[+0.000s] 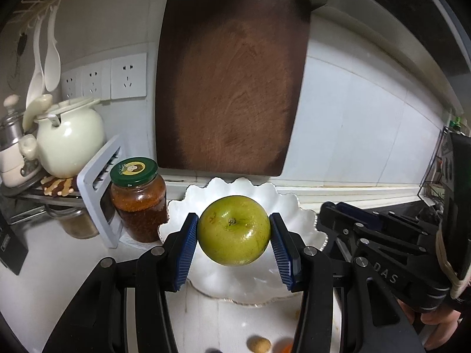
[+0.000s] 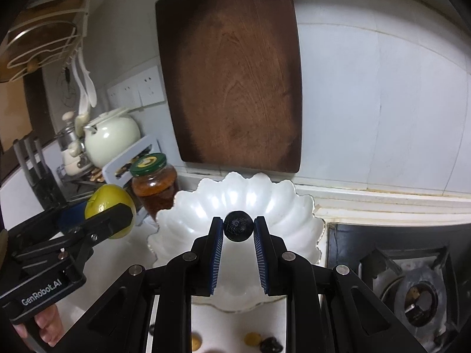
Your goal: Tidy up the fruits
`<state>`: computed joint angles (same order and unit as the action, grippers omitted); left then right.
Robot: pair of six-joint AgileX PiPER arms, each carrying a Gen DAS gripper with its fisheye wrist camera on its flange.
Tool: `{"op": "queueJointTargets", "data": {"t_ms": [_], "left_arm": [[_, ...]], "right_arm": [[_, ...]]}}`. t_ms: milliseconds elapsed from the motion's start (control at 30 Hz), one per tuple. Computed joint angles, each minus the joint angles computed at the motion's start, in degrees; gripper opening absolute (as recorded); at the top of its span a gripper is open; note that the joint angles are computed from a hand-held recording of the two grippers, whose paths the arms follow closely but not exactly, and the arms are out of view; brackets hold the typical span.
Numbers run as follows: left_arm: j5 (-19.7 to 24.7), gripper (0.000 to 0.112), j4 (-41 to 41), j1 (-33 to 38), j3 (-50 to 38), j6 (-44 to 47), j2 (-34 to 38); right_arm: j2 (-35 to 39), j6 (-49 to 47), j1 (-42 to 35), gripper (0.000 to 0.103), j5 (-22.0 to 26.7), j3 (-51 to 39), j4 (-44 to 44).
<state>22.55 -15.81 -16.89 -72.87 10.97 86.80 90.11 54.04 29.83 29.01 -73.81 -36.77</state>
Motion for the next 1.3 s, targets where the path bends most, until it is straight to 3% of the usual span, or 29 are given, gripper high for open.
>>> {"op": "queueJointTargets", "data": {"t_ms": [167, 500, 667, 933, 1300], "left_arm": [[6.3, 0.048, 1.0, 1.4, -8.4, -1.7, 7.5], [14.4, 0.048, 7.2, 1.1, -22.4, -6.2, 19.9], [18.6, 0.048, 11.9, 0.0, -29.3, -9.3, 25.6], [27.2, 0.048, 12.5, -0.2, -41.6, -9.7, 34.4], [38.9, 0.048, 15.7, -1.3, -57.4, -12.0, 45.3]], "right_arm": [[4.9, -6.0, -1.7, 0.023, 1.9, -5.4, 4.4], [16.6, -20.5, -6.5, 0.023, 8.3, -19.5, 18.0], [22.2, -24.6, -8.7, 0.023, 13.2, -26.7, 22.8], [30.3, -30.2, -10.6, 0.023, 22.7, -37.8, 28.4], [39.3, -33.3, -11.5, 0.023, 33.3, -50.3, 30.9]]}}
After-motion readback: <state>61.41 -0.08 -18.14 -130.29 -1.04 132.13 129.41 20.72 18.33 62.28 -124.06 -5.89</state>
